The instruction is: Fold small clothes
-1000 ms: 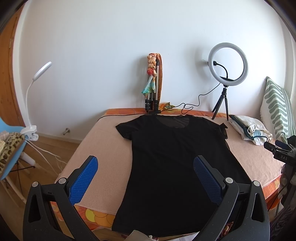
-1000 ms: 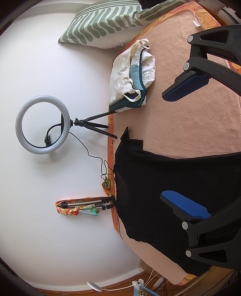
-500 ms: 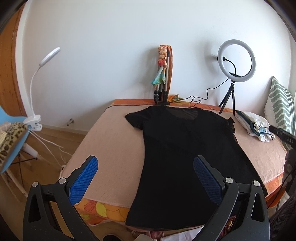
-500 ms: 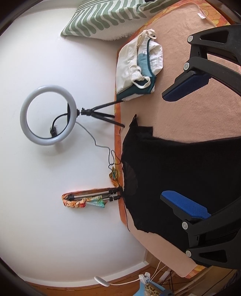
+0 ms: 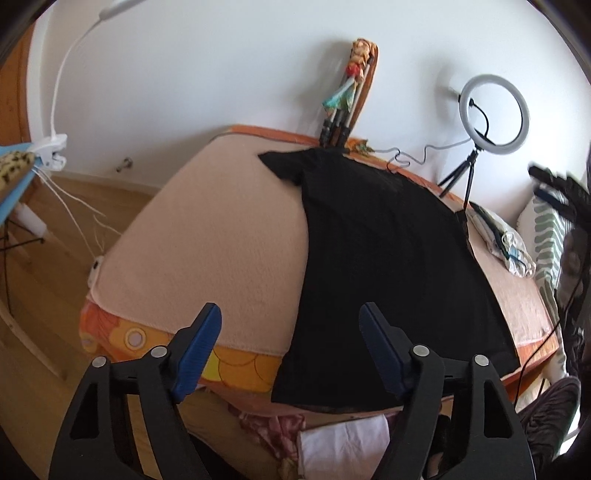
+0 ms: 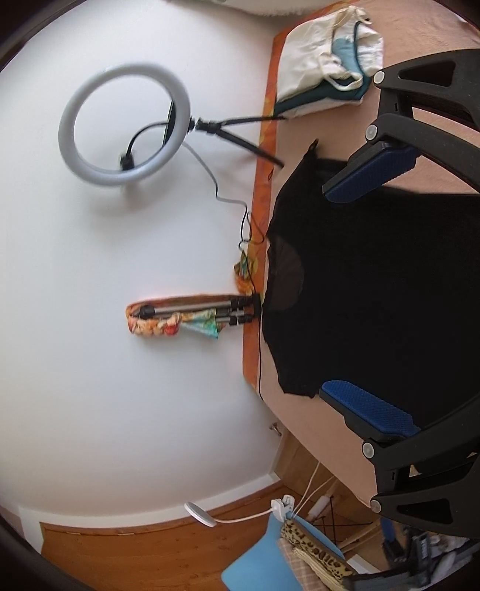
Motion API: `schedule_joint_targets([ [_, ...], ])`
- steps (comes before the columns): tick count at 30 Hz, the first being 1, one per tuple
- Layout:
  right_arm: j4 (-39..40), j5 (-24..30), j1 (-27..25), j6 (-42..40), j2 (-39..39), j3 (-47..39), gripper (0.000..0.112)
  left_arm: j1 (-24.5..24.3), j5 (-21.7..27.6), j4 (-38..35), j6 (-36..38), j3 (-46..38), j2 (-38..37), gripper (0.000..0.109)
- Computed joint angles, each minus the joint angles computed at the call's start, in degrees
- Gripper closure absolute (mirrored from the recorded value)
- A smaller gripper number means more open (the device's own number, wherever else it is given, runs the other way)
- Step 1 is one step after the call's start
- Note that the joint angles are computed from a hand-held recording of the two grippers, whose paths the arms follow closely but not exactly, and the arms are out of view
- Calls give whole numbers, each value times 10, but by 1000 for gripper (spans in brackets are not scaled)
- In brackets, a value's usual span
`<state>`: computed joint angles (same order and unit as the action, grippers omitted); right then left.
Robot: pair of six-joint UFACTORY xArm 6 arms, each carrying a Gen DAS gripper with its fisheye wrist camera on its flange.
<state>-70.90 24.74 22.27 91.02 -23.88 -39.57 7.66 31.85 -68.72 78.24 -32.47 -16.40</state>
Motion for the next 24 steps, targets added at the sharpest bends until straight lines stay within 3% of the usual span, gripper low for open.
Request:
schedule_joint_targets([
  [6, 101, -55, -16, -117, 134, -123, 15, -2, 12, 47, -29, 2, 23, 46],
  [10, 229, -78, -11, -248, 240, -225, 24, 9, 42, 73, -42, -10, 43, 61],
  [14, 369, -86, 0, -382, 348, -334, 28, 16, 43, 74, -35, -17, 55, 62],
  [19, 571, -37, 17, -572, 493, -501, 36, 20, 51, 97, -47, -25, 79, 68],
  [24, 671, 66, 18, -654, 658, -727, 36, 21, 66, 113, -58, -37, 94, 73],
])
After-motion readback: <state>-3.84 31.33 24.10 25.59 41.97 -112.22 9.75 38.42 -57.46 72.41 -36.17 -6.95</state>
